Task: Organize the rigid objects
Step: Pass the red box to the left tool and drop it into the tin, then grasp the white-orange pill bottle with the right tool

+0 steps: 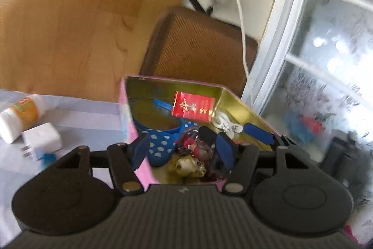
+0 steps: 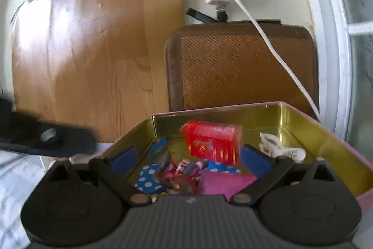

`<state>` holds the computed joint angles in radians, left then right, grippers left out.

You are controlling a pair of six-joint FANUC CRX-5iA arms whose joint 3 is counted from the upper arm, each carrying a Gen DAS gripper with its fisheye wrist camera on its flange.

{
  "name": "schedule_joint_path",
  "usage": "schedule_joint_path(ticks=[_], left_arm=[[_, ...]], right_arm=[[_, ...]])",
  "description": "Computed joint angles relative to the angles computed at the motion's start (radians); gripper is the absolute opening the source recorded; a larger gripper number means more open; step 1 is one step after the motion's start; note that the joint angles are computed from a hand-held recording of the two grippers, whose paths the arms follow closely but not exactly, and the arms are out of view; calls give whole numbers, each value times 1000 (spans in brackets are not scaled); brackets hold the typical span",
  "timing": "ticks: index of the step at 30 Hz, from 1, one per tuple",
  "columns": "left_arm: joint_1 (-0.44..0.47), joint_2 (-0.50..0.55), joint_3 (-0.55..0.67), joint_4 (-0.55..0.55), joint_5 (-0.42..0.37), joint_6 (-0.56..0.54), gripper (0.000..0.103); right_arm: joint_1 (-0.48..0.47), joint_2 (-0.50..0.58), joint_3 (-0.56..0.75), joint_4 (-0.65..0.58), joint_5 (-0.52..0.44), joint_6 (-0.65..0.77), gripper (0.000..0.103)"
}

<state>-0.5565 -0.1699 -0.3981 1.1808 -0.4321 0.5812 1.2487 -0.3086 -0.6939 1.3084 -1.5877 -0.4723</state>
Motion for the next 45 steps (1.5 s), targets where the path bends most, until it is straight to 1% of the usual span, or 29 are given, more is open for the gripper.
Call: schedule_joint_path(ticks=[2, 3, 5, 6, 8, 9, 10, 11, 12, 13, 15, 16, 18, 19, 20, 21, 23, 25, 28, 32, 33, 34, 35, 37, 38, 40, 42, 45], left_arm=[[30, -52, -56, 23, -10, -6, 66], [56, -88, -91, 21, -15, -3, 66], [115, -146, -143, -15, -23, 24, 66], [164, -182, -168, -64, -35, 52, 66], [283, -241, -183, -244, -74, 176, 66], [333, -263, -187, -317, -87, 223, 66], [378, -286, -199, -367, -87, 241, 66], [430, -311, -208, -436, -87, 269, 66], [474, -327, -208, -500, -91, 307, 66], [515, -339, -214, -525, -99, 319, 66], [593, -359, -240, -520, -104, 297, 66], [615, -364, -246, -528, -96, 296, 66], [651, -365, -263, -508, -79, 278, 66], [668, -366, -278, -473, -78, 257, 66], [683, -358, -289, -420, -93, 239, 66], [692, -344, -294, -360, -114, 212, 66], [696, -340, -319, -255, -121, 151, 66], [704, -338, -338, -178, -143, 101, 67], [704, -329, -359, -82, -163, 38, 69], [695, -331, -386, 10, -171, -29, 69], [691, -332, -393, 34, -169, -53, 69], [681, -335, -400, 55, -164, -76, 69], [673, -337, -405, 73, -159, -98, 69], [663, -338, -409, 93, -151, -127, 69], [662, -337, -410, 101, -153, -137, 69], [665, -333, -411, 113, -162, -144, 69], [676, -327, -404, 97, -176, -124, 69], [685, -320, -392, 66, -187, -99, 69]], right_arm=[[16, 14, 6, 9, -23, -7, 100], [8, 7, -1, 24, -7, -9, 100], [18, 19, -5, 41, -25, -6, 100], [19, 33, 2, 47, -38, 5, 99], [22, 50, 0, 77, -57, 0, 97], [16, 58, 0, 96, -57, -9, 94], [24, 66, 0, 111, -72, -23, 89], [27, 77, 7, 124, -76, -31, 87], [30, 83, 18, 133, -68, -33, 82], [38, 87, 31, 140, -48, -33, 78], [43, 89, 61, 154, 50, -31, 75], [43, 93, 79, 156, 101, -37, 73], [10, 113, 126, 152, 263, -44, 71], [-11, 134, 157, 141, 329, -31, 70], [-42, 167, 205, 116, 402, 2, 70], [-70, 197, 250, 85, 453, 36, 70], [-136, 274, 369, -6, 544, 102, 70], [-204, 351, 488, -90, 596, 165, 75], [-279, 497, 705, -257, 544, 309, 77], [-376, 653, 976, -572, 480, 506, 79], [-396, 672, 1012, -635, 484, 522, 77], [-409, 678, 1012, -664, 510, 517, 75], [-406, 703, 1035, -641, 485, 544, 71], [-386, 737, 1065, -641, 460, 597, 52], [-374, 755, 1076, -625, 448, 632, 52], [-354, 757, 1059, -599, 475, 684, 52], [-328, 771, 1073, -576, 463, 750, 52], [-281, 745, 1000, -510, 490, 790, 52]])
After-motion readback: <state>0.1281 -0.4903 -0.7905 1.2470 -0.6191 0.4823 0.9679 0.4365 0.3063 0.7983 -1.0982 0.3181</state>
